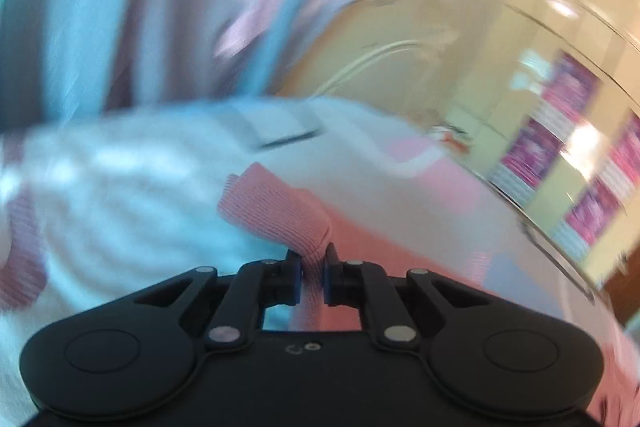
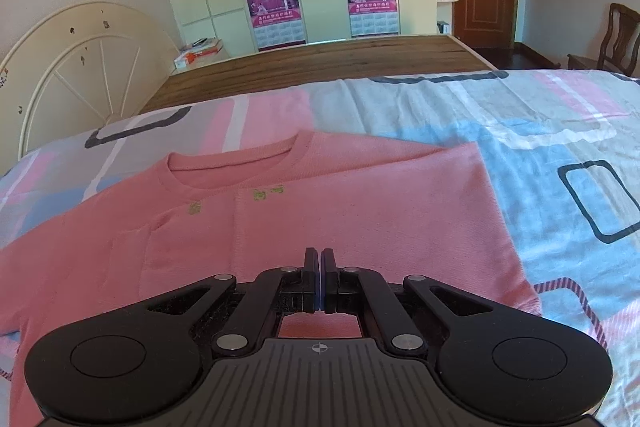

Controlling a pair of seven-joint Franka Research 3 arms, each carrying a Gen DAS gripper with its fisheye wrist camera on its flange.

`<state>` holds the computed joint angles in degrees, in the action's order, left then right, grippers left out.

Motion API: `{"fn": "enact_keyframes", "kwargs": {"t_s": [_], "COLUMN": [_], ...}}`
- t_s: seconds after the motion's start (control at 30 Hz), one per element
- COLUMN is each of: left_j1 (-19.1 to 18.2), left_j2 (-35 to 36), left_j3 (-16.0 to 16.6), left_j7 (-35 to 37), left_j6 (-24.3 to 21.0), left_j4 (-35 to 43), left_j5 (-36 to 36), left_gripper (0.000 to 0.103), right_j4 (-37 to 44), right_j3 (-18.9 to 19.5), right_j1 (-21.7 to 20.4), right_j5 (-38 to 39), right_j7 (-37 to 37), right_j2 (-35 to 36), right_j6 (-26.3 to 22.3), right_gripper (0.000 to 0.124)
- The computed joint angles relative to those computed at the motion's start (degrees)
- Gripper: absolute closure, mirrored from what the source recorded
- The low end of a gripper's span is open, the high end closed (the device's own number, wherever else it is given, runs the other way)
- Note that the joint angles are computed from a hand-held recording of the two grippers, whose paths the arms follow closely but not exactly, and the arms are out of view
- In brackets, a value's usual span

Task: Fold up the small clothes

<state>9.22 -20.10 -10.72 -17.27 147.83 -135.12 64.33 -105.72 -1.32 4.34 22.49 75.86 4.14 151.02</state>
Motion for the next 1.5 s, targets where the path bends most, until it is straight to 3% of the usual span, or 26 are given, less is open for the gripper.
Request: {"fn": "enact_keyframes", "kwargs": {"t_s": [0.17,0.4,0.6,0.73,0.8,0.87,0.9,0.93,0.97,1.03,1.07,1.1,1.17,1.3,1.4,1.47,1.5], "left_j1": [-3.8,-13.9,-22.3,-26.4,-26.0,-27.5,-29.4,-29.3,-29.7,-31.4,-32.5,-33.1,-33.2,-30.1,-27.4,-25.4,-24.5], "left_j2": [5.9,23.8,40.1,49.1,52.7,55.1,53.9,51.6,48.9,43.6,41.2,38.2,32.4,22.0,19.3,19.0,19.4], "left_j3": [-3.0,-4.5,-6.3,-6.8,-8.6,-8.3,-5.8,-5.1,-3.5,0.1,2.0,3.5,4.4,2.5,1.0,0.3,-0.1], "left_j7": [5.2,18.7,39.9,48.9,56.3,60.1,58.2,55.4,53.0,47.0,44.0,41.4,37.3,36.9,38.4,37.5,37.9], "left_j6": [2.8,5.9,-0.3,-2.5,-4.0,-7.3,-6.0,-3.6,-1.6,-0.2,-0.1,-0.5,-3.5,-10.6,-15.0,-14.5,-14.3], "left_j4": [9.8,29.8,47.8,56.5,59.7,62.6,61.2,57.7,54.2,47.9,45.3,42.0,35.7,23.8,20.3,19.4,19.7], "left_j5": [3.8,1.0,-6.9,-12.5,-18.6,-21.4,-20.8,-18.8,-17.9,-15.3,-13.6,-12.0,-8.7,-8.6,-13.4,-13.7,-14.5], "left_gripper": [0.095,0.094,0.095,0.094,0.088,0.057,0.053,0.051,0.051,0.052,0.052,0.052,0.054,0.054,0.064,0.064,0.064], "right_j4": [-1.3,-3.6,-4.2,-3.8,-3.4,-2.4,-2.1,-2.1,-2.8,-3.1,-2.5,-1.7,-0.2,2.4,4.3,5.0,5.8], "right_j3": [-0.4,-1.1,-1.9,-2.4,-2.5,-2.6,-2.5,-2.3,-2.0,-1.7,-1.7,-1.6,-1.3,-0.2,0.7,1.3,1.5], "right_j1": [-1.1,-2.3,-3.2,-3.8,-4.2,-4.6,-4.6,-4.4,-4.2,-4.0,-4.0,-3.8,-3.7,-3.6,-3.5,-3.2,-2.9], "right_j5": [3.2,8.9,13.8,15.4,18.0,21.0,21.2,20.9,22.3,28.3,29.4,29.4,30.0,31.3,31.7,31.4,30.2], "right_j7": [-2.8,-5.5,-5.9,-6.5,-8.0,-9.9,-10.2,-10.3,-11.7,-17.2,-18.0,-17.6,-17.0,-14.8,-13.1,-13.1,-12.5], "right_j2": [-0.7,-2.3,-3.4,-3.5,-3.4,-2.9,-2.6,-2.6,-3.0,-3.2,-2.8,-2.1,-0.7,2.6,4.9,5.8,6.3], "right_j6": [0.1,-0.1,-0.9,-2.7,-4.4,-7.0,-7.8,-7.5,-6.3,-6.8,-8.5,-9.9,-12.4,-15.8,-16.6,-15.7,-15.7], "right_gripper": [0.124,0.124,0.124,0.124,0.124,0.121,0.107,0.055,0.035,0.043,0.057,0.062,0.065,0.065,0.065,0.082,0.085]}}
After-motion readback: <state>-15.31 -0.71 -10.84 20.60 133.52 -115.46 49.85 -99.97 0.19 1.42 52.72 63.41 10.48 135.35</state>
